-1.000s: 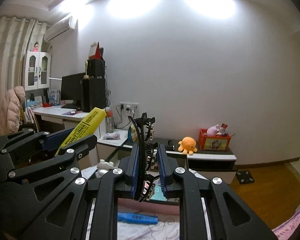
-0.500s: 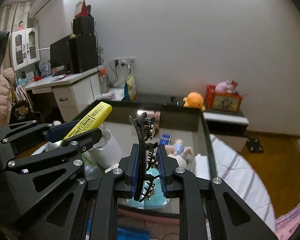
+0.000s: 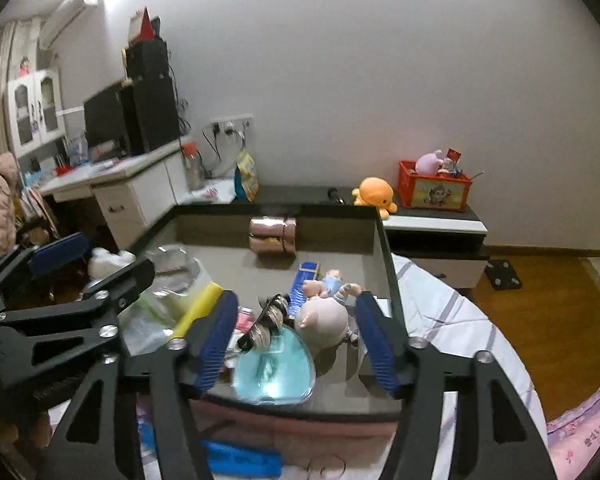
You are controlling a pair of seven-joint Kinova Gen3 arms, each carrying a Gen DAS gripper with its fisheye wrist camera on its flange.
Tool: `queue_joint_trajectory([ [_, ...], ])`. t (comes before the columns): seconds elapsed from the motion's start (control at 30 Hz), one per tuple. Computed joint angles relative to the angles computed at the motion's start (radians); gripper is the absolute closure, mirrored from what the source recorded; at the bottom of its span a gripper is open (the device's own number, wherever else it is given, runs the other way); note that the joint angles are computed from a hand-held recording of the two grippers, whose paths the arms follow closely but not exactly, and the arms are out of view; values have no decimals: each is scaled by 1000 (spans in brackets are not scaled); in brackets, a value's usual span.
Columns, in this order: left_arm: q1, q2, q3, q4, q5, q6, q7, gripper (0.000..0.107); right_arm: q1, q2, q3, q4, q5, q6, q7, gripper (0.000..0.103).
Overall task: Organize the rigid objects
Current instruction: 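Open both tools to drop the highlighter and hair clip inside, then withdraw both tools from the pink box toward the block toy and blue case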
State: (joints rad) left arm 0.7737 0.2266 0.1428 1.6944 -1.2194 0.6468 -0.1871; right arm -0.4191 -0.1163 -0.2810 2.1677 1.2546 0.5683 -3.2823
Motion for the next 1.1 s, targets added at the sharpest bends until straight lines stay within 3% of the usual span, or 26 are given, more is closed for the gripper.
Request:
queue_joint_trajectory([
  [0.07,11,-49,13,44,-46,16,59,16,-7,-36,-33,3,-19,46,0,22],
  [0.27,59,-188,111,169,-176,190,253,8,107,-181,-300,3,-125,183,19,22],
  [0.43,64,-258,262,220,-171,393,319,5,161,-270,-532,-20,-197,386,15,19],
  [0.53,81,-300,318,242,-141,469,327,5,193,-296,-658,-45,-237,508,-11,17],
  [0.67,74,-339,407,276,-129,551,361,5,100,-284,-723,-70,-245,671,-52,14],
  [0.83,64,-373,474,312,-122,592,378,5,-105,-205,-734,-80,-207,867,-127,14],
  [0.97,47,-390,503,321,-111,599,378,5,-146,-150,-791,-95,-187,980,-157,11],
  [1.0,37,-393,519,329,-118,608,392,5,-142,-149,-808,-97,-189,993,-159,2],
  [1.03,39,-401,518,335,-120,602,395,5,-155,-140,-819,-98,-185,1020,-171,0],
  [1.1,30,-414,520,342,-113,577,395,5,-230,-108,-810,-95,-166,1091,-207,0],
])
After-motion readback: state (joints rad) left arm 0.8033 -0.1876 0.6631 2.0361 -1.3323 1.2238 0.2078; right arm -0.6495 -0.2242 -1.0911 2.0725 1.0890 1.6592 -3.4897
